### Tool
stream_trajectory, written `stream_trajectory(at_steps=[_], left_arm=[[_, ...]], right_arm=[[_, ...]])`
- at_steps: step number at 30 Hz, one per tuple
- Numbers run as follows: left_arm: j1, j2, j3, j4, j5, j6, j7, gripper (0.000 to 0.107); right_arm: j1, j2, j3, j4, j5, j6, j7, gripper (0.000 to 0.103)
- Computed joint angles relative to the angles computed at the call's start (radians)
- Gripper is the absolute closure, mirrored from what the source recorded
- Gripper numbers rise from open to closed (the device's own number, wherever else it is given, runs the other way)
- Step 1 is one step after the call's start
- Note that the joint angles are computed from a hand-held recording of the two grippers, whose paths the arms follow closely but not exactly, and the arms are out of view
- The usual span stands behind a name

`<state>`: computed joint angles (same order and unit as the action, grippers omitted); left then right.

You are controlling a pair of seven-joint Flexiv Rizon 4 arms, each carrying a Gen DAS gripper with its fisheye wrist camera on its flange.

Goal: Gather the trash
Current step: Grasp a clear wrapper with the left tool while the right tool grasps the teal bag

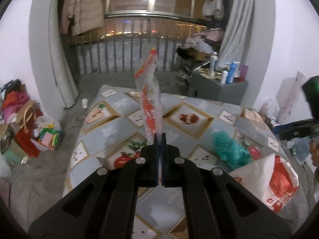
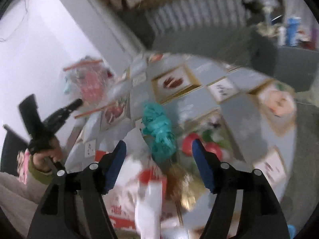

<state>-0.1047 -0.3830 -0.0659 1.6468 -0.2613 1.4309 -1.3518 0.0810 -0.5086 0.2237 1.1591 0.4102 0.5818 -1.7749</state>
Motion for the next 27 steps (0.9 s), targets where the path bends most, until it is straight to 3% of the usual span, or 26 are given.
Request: stream_trajectory(at_steps=[7, 12, 17, 21, 27], left_arm=[[-0.018, 0.016, 0.056, 0.009, 0.051, -0.008, -0.058, 0.107], [-0.008, 0.021, 0.058, 0.016, 0.058, -0.009, -0.083, 0.107], [-0.005, 0.029, 0.054, 0.025, 0.061, -0.011, -0.097, 0.107], [0.001, 0.034, 0.048, 0.033, 0.059, -0.001, -0.099, 0.107], [0.005, 0.063, 0.053, 0.059, 0.059, 0.017, -0.109, 0.107]], right_arm=[[0.022, -0.207, 0.005, -0.301, -0.027, -0.304, 0.074, 0.036], [0.05, -0.229, -0.013, -0.32, -0.074, -0.354, 0.084, 0.046], [0.075, -0.222, -0.029, -0.286, -0.122, -0.35, 0.093, 0.073], [0.072, -0.209, -0.027, -0.262, -0.121, -0.316, 0.108, 0.081], [0.059, -0.173, -0.022, -0.215, -0.103, -0.229, 0.135, 0.084]])
